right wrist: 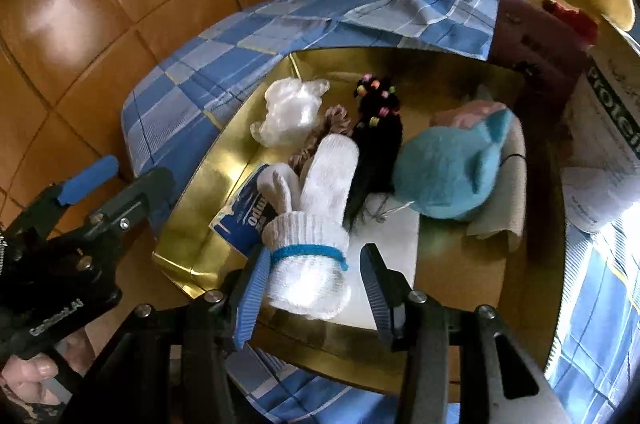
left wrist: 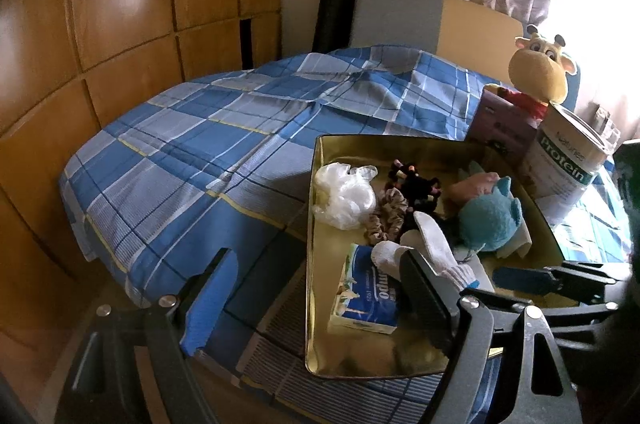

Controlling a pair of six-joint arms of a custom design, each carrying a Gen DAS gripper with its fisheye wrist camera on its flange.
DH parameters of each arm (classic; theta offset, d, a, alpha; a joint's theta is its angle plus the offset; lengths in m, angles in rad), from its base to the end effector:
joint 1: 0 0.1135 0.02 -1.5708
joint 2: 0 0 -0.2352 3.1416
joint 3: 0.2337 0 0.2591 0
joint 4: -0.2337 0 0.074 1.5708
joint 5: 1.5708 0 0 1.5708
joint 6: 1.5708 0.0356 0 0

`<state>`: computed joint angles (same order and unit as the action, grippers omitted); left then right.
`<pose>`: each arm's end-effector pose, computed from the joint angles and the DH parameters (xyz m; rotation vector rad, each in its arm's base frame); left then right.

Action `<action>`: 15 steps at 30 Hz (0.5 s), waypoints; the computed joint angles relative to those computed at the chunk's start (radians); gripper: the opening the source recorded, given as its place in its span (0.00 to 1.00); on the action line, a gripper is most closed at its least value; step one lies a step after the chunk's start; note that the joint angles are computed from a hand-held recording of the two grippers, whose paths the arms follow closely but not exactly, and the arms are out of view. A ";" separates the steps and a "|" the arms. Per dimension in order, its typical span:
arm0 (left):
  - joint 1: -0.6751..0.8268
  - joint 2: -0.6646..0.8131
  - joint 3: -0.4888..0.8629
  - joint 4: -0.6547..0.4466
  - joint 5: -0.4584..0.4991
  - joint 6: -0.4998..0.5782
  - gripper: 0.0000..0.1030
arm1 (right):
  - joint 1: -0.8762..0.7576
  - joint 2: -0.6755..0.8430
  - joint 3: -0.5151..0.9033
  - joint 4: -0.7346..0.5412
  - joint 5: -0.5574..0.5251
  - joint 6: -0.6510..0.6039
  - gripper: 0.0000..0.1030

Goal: Organize soft objects
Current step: 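Carry the white knit glove into the gold tray and open the right gripper, then move the right gripper back to the pink fuzzy roll on the bed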

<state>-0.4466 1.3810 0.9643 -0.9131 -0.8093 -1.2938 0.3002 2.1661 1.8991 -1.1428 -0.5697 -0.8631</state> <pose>0.2401 -0.0864 0.2016 -1.0731 2.0845 0.4297 0.4027 0.1448 0.1970 -1.5624 2.2582 0.7107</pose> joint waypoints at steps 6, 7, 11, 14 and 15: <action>-0.018 0.012 0.029 -0.015 -0.016 0.008 0.81 | -0.050 0.008 0.051 -0.025 -0.050 0.003 0.46; -0.021 0.013 0.033 -0.017 -0.017 0.009 0.81 | -0.058 0.009 0.061 -0.028 -0.059 0.007 0.46; -0.036 0.026 0.063 -0.024 -0.029 0.029 0.81 | -0.100 0.024 0.112 -0.042 -0.094 0.015 0.46; -0.046 0.040 0.091 -0.021 -0.037 0.054 0.81 | -0.137 0.053 0.175 -0.066 -0.120 0.016 0.46; -0.051 0.049 0.105 -0.019 -0.042 0.069 0.81 | -0.154 0.066 0.203 -0.073 -0.128 0.019 0.46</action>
<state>-0.4973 1.4303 1.0697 -0.9320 -0.8508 -1.2247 0.1463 2.2323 2.1021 -1.2157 -0.6972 -0.8440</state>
